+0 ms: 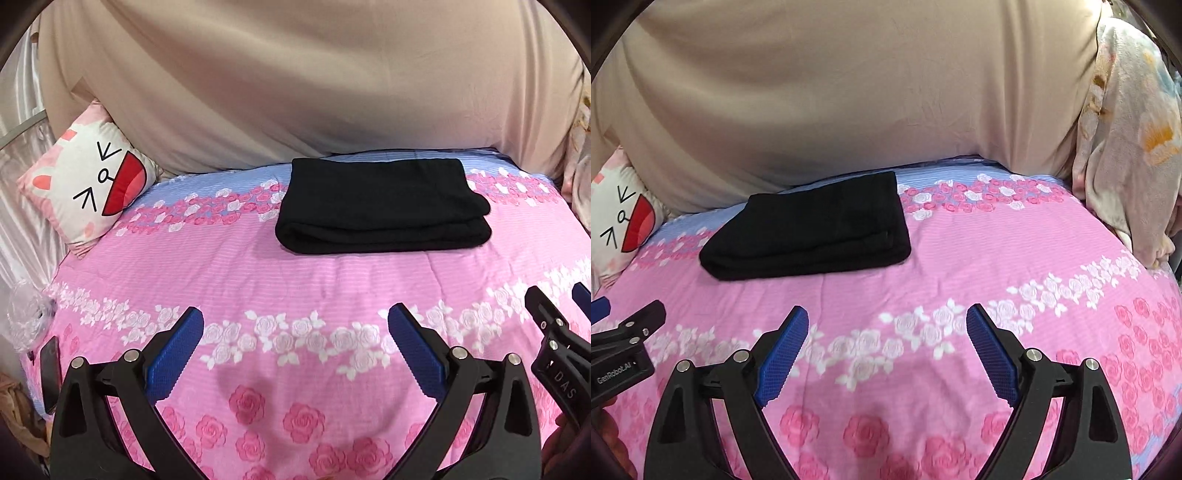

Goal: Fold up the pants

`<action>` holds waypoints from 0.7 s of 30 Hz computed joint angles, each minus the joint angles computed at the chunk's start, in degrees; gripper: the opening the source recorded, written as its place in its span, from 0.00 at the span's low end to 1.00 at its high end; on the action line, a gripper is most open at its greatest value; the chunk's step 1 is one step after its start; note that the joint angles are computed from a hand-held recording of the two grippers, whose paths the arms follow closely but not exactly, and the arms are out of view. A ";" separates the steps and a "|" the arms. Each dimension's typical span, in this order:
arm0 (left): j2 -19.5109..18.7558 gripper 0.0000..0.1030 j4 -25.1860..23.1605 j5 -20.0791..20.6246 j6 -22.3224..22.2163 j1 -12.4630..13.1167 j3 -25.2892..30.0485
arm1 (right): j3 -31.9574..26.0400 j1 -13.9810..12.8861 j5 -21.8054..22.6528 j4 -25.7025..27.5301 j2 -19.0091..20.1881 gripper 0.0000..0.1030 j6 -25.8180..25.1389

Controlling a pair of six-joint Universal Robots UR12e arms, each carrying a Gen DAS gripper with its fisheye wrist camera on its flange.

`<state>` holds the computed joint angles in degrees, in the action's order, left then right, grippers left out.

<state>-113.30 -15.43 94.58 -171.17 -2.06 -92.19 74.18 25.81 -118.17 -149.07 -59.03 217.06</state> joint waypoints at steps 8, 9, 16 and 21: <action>1.52 0.95 -1.04 -1.10 0.55 0.38 -2.29 | 0.89 1.21 0.21 -0.73 -1.01 0.83 -1.61; 1.60 0.95 -0.93 -0.91 0.54 0.38 -2.51 | 0.87 1.29 0.27 -0.60 -1.03 0.83 -1.66; 1.97 0.95 -1.76 -1.41 0.16 0.82 -3.00 | 0.66 1.34 1.51 0.24 -0.99 0.83 -1.37; 1.85 0.95 -2.02 -1.42 0.43 0.97 -3.01 | 0.25 1.22 2.19 0.72 -0.80 0.83 -1.60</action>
